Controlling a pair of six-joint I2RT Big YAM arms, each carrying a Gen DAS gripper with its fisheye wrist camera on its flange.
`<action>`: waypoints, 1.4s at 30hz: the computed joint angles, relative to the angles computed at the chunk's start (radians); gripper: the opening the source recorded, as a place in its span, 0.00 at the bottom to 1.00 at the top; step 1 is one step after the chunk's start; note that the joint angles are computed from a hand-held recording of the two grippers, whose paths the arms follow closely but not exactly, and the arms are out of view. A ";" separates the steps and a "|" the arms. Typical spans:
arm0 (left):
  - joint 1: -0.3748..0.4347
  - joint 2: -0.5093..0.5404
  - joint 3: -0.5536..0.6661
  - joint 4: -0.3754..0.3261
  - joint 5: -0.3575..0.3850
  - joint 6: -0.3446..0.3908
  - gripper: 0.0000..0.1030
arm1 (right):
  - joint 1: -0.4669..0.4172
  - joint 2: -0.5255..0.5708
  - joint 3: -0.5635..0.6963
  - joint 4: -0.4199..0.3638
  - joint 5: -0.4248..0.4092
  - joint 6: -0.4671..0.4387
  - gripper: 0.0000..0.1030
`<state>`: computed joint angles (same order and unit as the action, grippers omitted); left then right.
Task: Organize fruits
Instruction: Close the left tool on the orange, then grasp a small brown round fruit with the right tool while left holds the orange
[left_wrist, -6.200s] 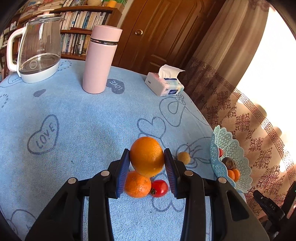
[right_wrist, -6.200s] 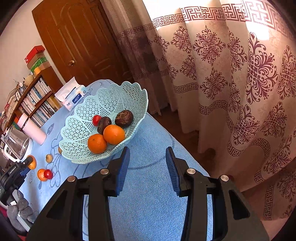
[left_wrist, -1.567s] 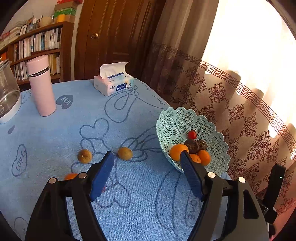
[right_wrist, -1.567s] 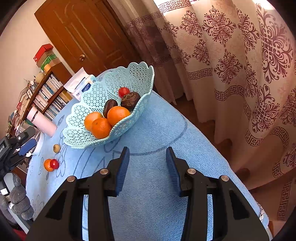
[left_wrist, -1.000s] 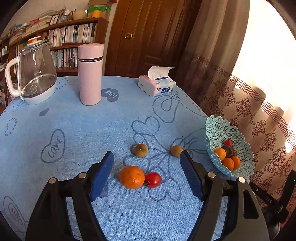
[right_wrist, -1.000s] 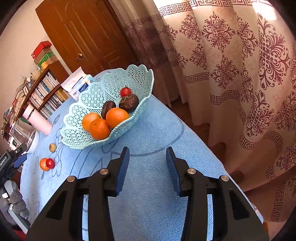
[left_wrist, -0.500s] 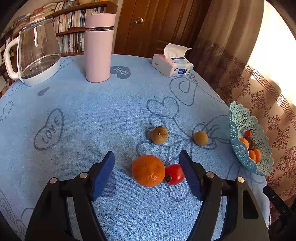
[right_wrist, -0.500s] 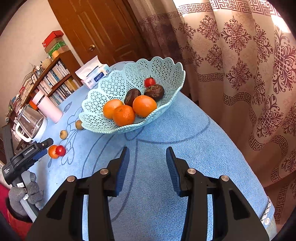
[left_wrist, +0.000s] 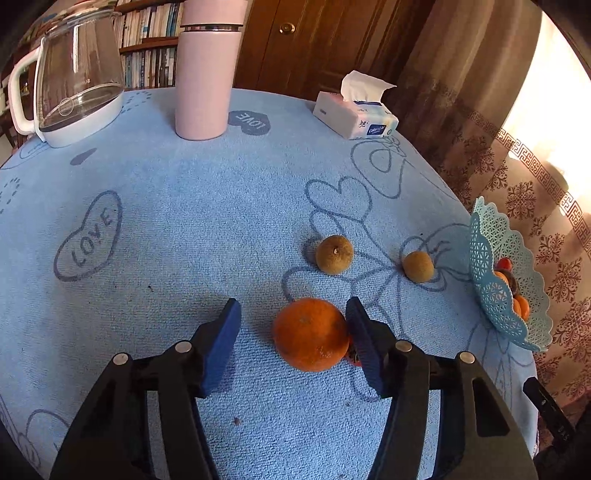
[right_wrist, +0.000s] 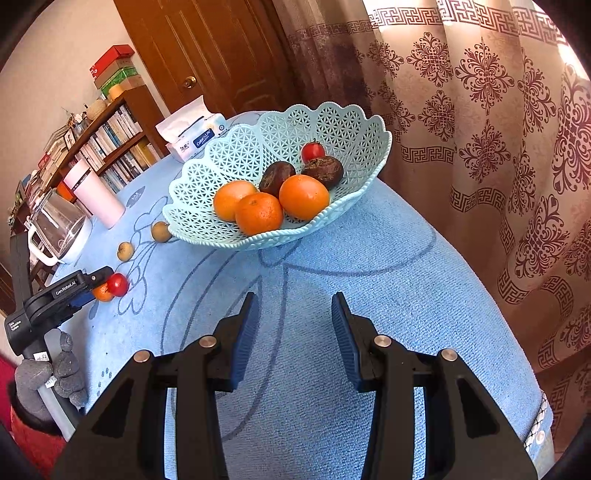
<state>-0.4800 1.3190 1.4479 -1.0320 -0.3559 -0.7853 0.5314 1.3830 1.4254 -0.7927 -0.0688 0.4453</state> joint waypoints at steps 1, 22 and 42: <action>-0.003 0.000 -0.001 0.004 0.003 0.006 0.51 | 0.001 0.001 0.002 -0.002 0.001 -0.001 0.41; -0.045 -0.068 -0.033 0.045 -0.147 -0.022 0.38 | 0.095 0.074 0.123 -0.045 0.004 -0.091 0.41; -0.022 -0.101 -0.066 0.055 -0.178 -0.059 0.38 | 0.215 0.451 0.623 -0.185 0.079 -0.298 0.41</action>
